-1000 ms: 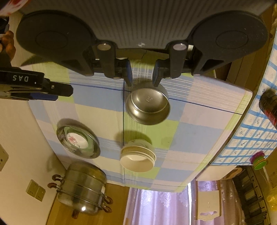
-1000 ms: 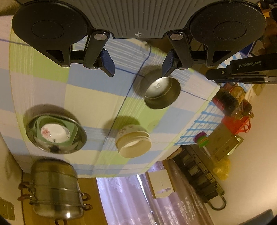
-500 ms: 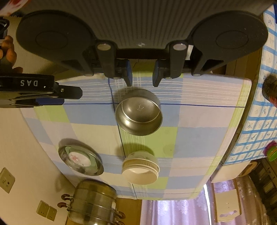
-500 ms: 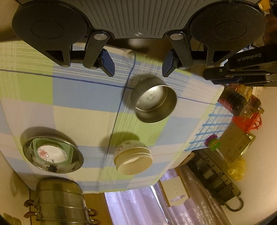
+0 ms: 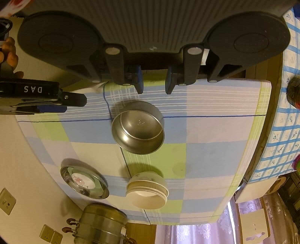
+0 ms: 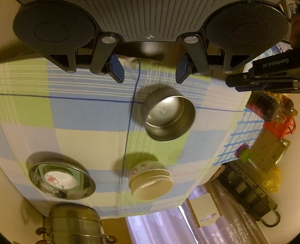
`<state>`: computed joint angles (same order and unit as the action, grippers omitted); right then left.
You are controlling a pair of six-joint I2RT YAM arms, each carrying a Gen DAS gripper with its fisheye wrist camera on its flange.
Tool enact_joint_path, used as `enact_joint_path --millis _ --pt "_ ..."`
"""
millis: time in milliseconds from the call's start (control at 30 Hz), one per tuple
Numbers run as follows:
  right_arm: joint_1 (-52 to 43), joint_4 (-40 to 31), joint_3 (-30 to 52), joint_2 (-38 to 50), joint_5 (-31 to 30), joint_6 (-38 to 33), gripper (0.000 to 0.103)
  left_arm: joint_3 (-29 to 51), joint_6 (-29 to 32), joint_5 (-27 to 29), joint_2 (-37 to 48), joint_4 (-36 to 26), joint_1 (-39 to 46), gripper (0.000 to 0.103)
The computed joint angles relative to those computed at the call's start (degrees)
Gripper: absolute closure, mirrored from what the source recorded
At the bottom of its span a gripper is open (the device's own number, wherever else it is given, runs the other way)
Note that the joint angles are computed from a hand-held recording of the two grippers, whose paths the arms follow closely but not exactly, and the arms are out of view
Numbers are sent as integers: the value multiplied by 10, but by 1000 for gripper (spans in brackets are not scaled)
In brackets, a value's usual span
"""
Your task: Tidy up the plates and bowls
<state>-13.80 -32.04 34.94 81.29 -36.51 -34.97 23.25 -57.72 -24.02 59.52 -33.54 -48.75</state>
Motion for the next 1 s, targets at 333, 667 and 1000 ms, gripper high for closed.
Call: enact_joint_path --millis 333,667,1000 --pt "8 56 -12 9 38 70 42 -42 104 49 -38 59 115 81" --pt "19 111 5 59 54 127 42 -54 224 112 28 178 241 81" --pt "99 184 16 101 54 180 42 -27 262 176 159 285 305 81"
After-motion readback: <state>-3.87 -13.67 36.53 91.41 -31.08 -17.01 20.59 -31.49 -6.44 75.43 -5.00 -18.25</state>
